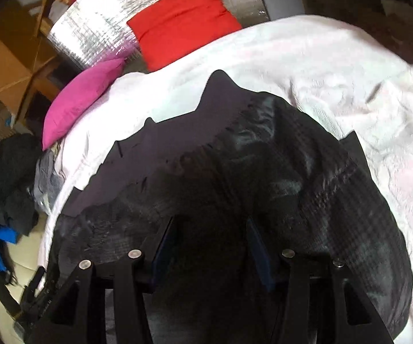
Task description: Fold large clothes
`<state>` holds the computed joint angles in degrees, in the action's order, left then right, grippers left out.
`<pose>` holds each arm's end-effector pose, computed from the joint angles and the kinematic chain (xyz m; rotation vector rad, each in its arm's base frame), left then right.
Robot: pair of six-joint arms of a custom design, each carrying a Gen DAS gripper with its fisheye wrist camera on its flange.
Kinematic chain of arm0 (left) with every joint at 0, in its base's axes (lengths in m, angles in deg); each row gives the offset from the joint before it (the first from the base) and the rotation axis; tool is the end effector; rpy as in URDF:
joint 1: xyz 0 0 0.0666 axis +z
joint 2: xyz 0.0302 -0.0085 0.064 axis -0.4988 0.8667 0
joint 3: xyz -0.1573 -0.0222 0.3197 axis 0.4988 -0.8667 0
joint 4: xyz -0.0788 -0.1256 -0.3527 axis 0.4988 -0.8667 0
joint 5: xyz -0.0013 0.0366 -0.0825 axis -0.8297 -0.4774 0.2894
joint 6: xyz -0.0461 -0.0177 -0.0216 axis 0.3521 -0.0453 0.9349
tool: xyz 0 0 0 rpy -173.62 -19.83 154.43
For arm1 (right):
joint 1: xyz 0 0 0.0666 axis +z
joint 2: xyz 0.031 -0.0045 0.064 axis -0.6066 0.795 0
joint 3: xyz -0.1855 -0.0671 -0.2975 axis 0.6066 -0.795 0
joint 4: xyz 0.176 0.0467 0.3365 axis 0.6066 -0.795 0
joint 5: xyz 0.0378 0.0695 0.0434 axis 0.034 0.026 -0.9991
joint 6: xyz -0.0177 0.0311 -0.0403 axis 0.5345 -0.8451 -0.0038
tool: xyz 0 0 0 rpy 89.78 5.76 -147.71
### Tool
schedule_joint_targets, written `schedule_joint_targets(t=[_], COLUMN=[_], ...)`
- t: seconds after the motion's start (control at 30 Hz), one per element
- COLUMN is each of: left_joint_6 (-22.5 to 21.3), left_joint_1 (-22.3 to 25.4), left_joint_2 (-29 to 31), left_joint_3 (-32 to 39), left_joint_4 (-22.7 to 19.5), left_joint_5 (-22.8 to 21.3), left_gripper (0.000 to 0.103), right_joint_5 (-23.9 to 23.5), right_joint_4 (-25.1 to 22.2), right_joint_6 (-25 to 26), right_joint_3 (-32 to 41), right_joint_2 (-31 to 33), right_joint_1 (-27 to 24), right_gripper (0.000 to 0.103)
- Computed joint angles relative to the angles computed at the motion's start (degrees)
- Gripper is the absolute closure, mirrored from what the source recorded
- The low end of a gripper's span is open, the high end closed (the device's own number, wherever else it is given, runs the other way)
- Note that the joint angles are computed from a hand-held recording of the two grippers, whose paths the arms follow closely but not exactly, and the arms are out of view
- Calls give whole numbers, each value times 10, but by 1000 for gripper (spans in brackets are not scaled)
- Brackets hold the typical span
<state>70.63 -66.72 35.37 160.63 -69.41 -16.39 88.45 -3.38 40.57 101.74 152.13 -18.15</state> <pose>0.4236 -0.2960 0.4914 0.1683 2.3181 0.1492 0.4580 0.1567 0.4809 0.6105 2.4355 0.4112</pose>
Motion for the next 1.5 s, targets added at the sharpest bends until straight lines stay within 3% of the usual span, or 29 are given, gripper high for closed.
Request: schedule_joint_targets(t=[0.23, 0.33, 0.4, 0.47, 0.63, 0.77, 0.9, 1.17, 1.27, 1.37, 1.43, 1.5], left_joint_6=[5, 5, 3, 3, 3, 3, 9, 34, 38, 46, 68, 69], left_joint_1=[4, 5, 4, 4, 4, 5, 15, 77, 100, 121, 131, 128], left_joint_2=[-1, 1, 1, 2, 2, 1, 4, 17, 54, 89, 91, 80], left_joint_3=[-1, 0, 0, 0, 0, -1, 8, 56, 94, 119, 114, 107], left_joint_4=[-2, -2, -2, -3, -3, -2, -10, -26, -70, -113, -115, -106], left_joint_5=[1, 2, 2, 1, 0, 1, 15, 41, 44, 94, 125, 113], left_gripper=[21, 21, 21, 21, 21, 21, 20, 21, 21, 20, 19, 19], right_joint_5=[21, 24, 1, -18, 9, 58, -26, -5, -21, -51, -63, -56], right_joint_4=[48, 26, -10, -12, -4, -4, -26, 64, 73, 72, 75, 80], right_joint_6=[-25, -45, -69, -75, -78, -77, -79, -82, -76, -90, -93, -99], right_joint_3=[-33, -30, -24, -28, -25, -24, -20, -53, -48, -49, -50, -50], right_joint_2=[-47, -45, -26, -20, -32, -47, -16, -67, -55, -34, -18, -23], right_joint_1=[-10, -28, -44, -50, -38, -39, -69, -70, -76, -86, -94, -94], right_gripper=[48, 48, 49, 49, 49, 48, 48, 48, 48, 48, 48, 48])
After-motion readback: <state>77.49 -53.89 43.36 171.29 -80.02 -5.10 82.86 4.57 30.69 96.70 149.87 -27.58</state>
